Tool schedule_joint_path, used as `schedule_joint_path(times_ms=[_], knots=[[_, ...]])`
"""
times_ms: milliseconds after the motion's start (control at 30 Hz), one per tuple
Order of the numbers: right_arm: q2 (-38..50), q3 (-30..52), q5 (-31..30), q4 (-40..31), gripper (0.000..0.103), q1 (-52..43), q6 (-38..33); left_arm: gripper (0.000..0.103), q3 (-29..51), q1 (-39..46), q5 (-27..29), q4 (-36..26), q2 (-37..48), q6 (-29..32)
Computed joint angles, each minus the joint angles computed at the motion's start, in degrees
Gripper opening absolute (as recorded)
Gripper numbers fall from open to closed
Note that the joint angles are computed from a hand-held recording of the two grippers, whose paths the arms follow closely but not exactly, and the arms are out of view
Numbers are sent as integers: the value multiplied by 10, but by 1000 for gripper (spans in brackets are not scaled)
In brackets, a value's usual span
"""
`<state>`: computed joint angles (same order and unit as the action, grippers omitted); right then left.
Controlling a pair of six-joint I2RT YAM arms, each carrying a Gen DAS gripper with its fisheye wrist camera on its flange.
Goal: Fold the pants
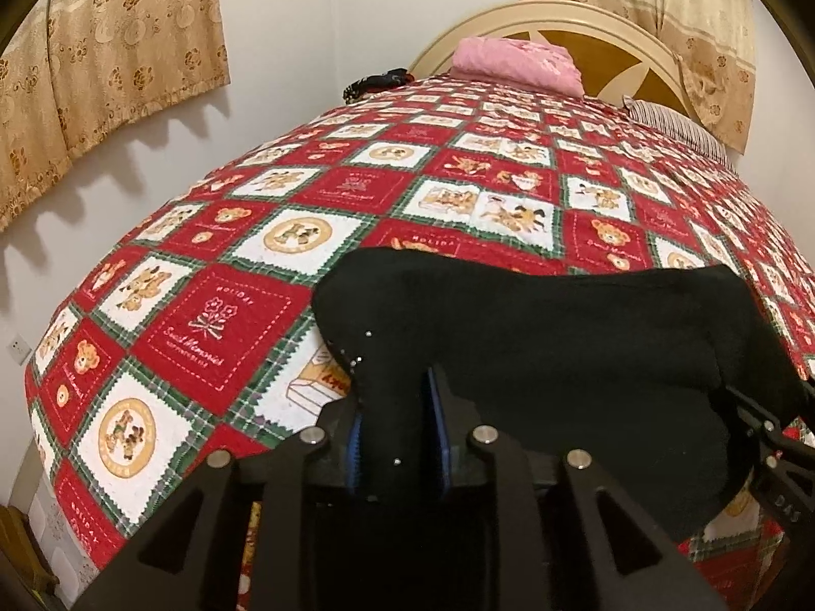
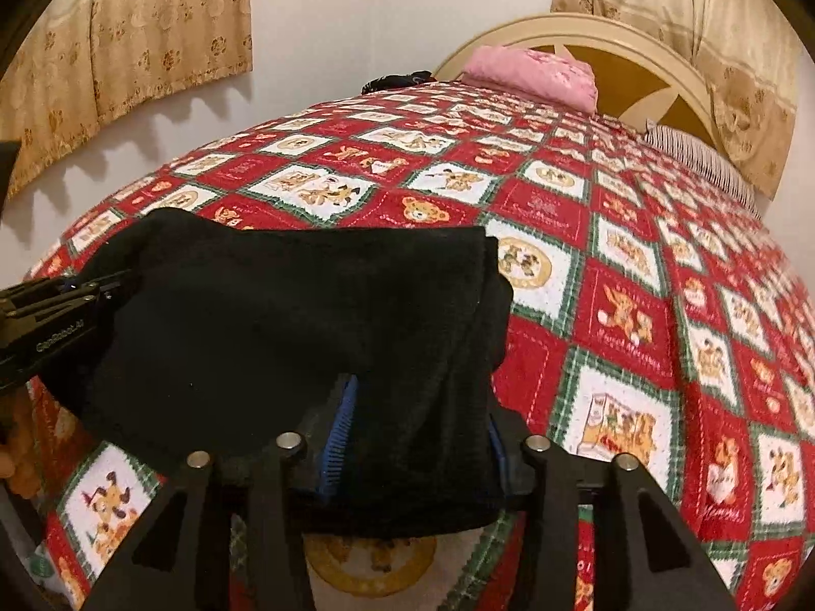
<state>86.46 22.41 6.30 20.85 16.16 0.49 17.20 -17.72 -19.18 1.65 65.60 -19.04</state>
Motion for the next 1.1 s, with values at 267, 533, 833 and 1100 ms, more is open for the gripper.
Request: schedule_joint_path(times_ms=[267, 533, 833, 1100], knots=[[-99, -68, -23, 21, 58, -25, -13, 25, -9, 12, 15, 21, 3, 14], [-211, -81, -26, 3, 44, -55, 31, 25, -8, 7, 3, 21, 6, 17], [8, 48, -35, -11, 26, -7, 27, 30, -9, 20, 27, 10, -6, 14], [71, 37, -108, 70, 26, -58, 42, 94, -49, 92, 22, -104, -137, 29]])
